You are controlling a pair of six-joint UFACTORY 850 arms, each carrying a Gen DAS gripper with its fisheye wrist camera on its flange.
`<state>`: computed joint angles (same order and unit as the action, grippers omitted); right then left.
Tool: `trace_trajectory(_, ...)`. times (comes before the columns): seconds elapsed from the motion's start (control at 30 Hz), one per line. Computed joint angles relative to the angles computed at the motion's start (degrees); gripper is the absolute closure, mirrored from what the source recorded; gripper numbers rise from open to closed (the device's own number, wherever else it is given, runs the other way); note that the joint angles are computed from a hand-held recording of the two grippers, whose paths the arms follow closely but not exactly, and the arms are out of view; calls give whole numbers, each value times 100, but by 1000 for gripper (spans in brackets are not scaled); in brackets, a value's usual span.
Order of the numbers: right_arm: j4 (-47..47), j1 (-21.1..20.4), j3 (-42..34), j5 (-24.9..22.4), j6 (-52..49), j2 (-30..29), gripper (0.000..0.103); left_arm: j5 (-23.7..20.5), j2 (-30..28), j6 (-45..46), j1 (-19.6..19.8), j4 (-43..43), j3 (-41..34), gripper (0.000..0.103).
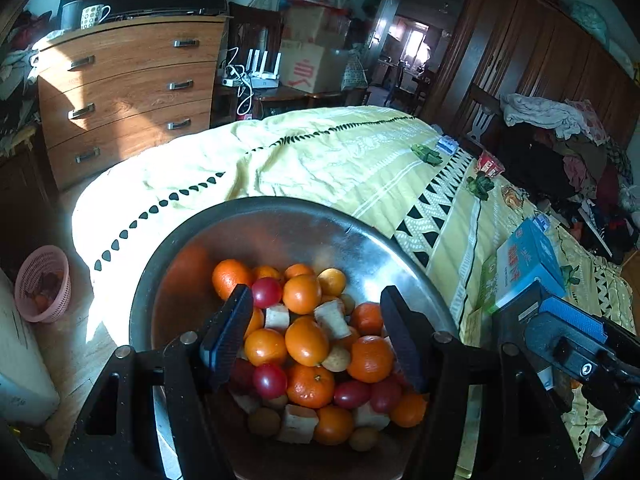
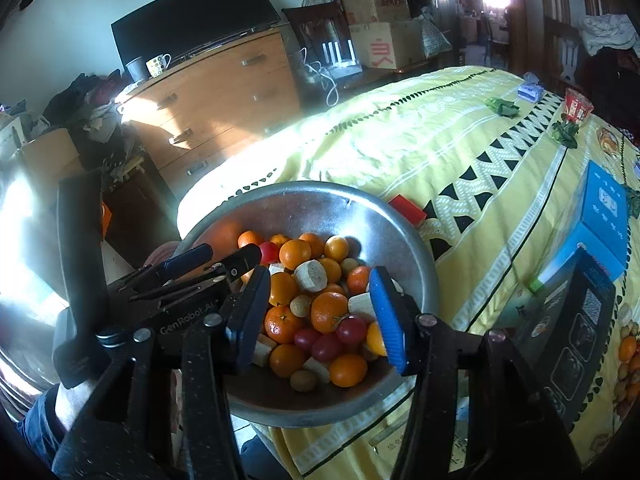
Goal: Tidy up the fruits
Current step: 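Move both grippers back from the bowl toward the fruit pile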
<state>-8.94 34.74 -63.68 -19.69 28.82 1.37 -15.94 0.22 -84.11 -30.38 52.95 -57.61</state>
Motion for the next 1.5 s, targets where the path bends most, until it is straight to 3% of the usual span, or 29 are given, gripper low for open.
trace_trajectory(0.17,-1461,-36,224,-191,1308,583,50,-166,171,-463,-378,630,-221,36)
trace_trajectory(0.3,-2955,6,424,-658,2572,1168,50,-381,257,-954,-849,1305,-481,31)
trace_trajectory(0.4,-3781,38,564,-1132,3245,1648,45,-519,250,-956,-1168,1453,-712,31)
trace_trajectory(0.47,-4410,116,649,-1607,3705,1971,33,-608,245,-913,-1390,1494,-874,31)
trace_trajectory(0.53,-4917,210,732,-2067,4033,2241,29,-714,259,-1006,-1612,1655,-1000,30)
trace_trajectory(0.63,-5371,379,844,-2663,4285,2580,26,-962,283,-1217,-1971,2007,-1169,24)
trace_trajectory(0.83,-6006,856,1033,-3686,4729,3126,18,-1297,277,-1228,-2619,2389,-1484,22)
trace_trajectory(1.0,-6231,1123,1135,-4148,4998,3327,15,-1537,232,-1181,-3025,2643,-1686,18)
trace_trajectory(1.27,-6390,1322,1447,-4593,5245,3800,12,-1728,19,-913,-3400,2753,-2028,16)
trace_trajectory(1.5,-6230,1038,1751,-4509,5199,4216,11,-1672,-431,-529,-3520,2545,-2410,16)
